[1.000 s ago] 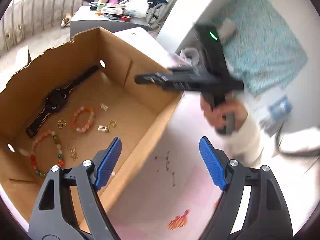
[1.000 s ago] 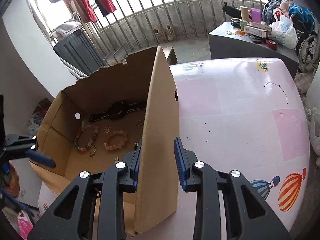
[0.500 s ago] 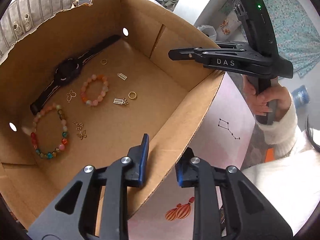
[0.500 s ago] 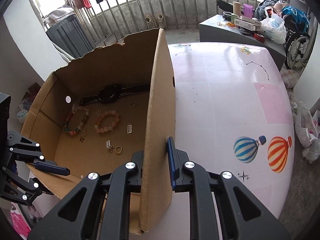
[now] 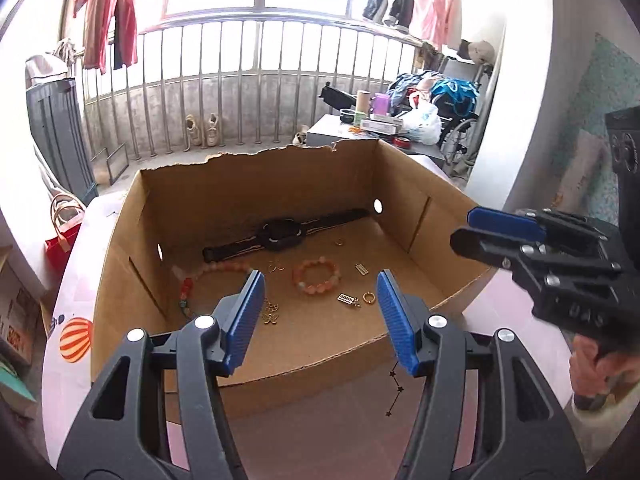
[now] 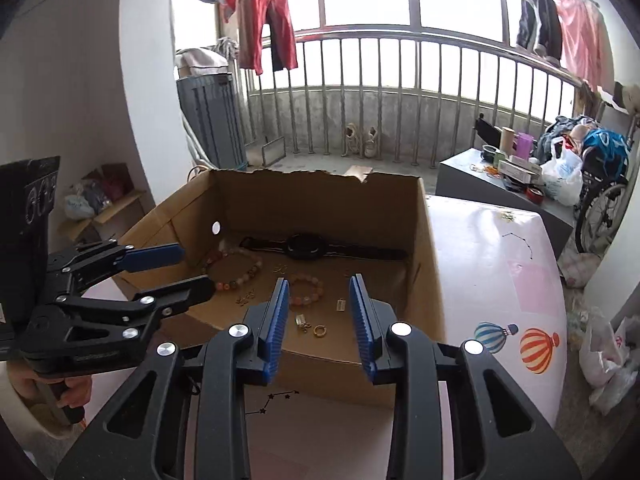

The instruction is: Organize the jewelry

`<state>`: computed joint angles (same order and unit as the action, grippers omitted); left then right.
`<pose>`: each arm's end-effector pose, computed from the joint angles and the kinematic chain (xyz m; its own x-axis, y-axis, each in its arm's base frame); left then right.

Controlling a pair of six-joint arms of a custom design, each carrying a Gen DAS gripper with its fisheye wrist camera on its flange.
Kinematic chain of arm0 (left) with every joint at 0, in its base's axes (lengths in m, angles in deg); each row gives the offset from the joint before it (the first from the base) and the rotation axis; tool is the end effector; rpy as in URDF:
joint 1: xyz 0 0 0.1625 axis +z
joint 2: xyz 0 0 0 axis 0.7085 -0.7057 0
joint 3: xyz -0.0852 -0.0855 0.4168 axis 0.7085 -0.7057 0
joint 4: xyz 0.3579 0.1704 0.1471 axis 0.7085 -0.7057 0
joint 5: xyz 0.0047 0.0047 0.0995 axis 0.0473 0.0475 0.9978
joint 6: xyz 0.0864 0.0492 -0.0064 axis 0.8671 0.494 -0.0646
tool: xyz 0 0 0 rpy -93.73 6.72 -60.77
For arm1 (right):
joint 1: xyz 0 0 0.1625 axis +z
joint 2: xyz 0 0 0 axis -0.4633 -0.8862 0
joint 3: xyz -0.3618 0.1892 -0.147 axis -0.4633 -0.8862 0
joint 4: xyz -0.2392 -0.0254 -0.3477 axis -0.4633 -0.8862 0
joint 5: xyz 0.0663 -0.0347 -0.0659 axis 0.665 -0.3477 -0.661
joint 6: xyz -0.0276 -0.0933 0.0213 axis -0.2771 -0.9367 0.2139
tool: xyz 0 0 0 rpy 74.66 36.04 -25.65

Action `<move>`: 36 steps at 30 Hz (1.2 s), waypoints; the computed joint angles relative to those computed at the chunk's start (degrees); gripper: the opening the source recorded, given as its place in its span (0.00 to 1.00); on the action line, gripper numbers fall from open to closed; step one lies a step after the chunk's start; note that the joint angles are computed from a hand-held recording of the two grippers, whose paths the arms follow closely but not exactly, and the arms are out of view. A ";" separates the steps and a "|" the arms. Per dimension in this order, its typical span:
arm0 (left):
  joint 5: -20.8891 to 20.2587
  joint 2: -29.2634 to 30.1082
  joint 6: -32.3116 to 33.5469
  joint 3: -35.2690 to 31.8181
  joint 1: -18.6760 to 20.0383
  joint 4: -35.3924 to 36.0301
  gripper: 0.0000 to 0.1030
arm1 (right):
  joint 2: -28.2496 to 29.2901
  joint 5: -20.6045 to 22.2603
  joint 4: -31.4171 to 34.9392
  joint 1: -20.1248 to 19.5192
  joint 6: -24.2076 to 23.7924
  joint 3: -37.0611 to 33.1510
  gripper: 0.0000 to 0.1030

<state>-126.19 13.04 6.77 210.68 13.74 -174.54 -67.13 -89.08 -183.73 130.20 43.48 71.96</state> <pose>-0.0945 -0.5337 0.1916 -0.7756 0.1834 -0.6040 0.5810 0.5813 -0.5697 0.2353 -0.5647 0.1095 -0.6291 -0.5184 0.5792 -0.7668 0.5359 -0.3532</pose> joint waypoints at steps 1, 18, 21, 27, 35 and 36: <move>-0.44 0.22 -0.70 0.01 0.25 -1.49 0.54 | 0.69 -0.31 0.02 0.06 -0.47 -0.18 0.31; 0.95 11.16 17.35 -1.87 0.76 -34.62 0.85 | 7.88 18.95 -27.68 -7.14 -8.89 3.38 0.82; -1.52 13.36 21.71 -2.16 1.50 -41.44 0.87 | 7.55 20.00 -26.41 -7.33 -9.36 3.39 0.87; -3.68 12.25 22.73 -0.29 2.09 -41.90 0.83 | 7.39 21.54 -25.74 -7.66 -10.22 3.62 0.94; -8.09 8.80 23.33 2.09 3.83 -38.92 0.92 | 7.75 21.81 -26.28 -7.90 -10.24 3.37 0.94; -8.06 8.63 23.34 2.04 3.79 -38.66 0.92 | 7.80 21.82 -26.25 -7.93 -10.21 3.26 0.94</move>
<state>-134.24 21.67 30.11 212.72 17.53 -213.20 -59.33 -67.26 -209.97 122.28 33.27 75.21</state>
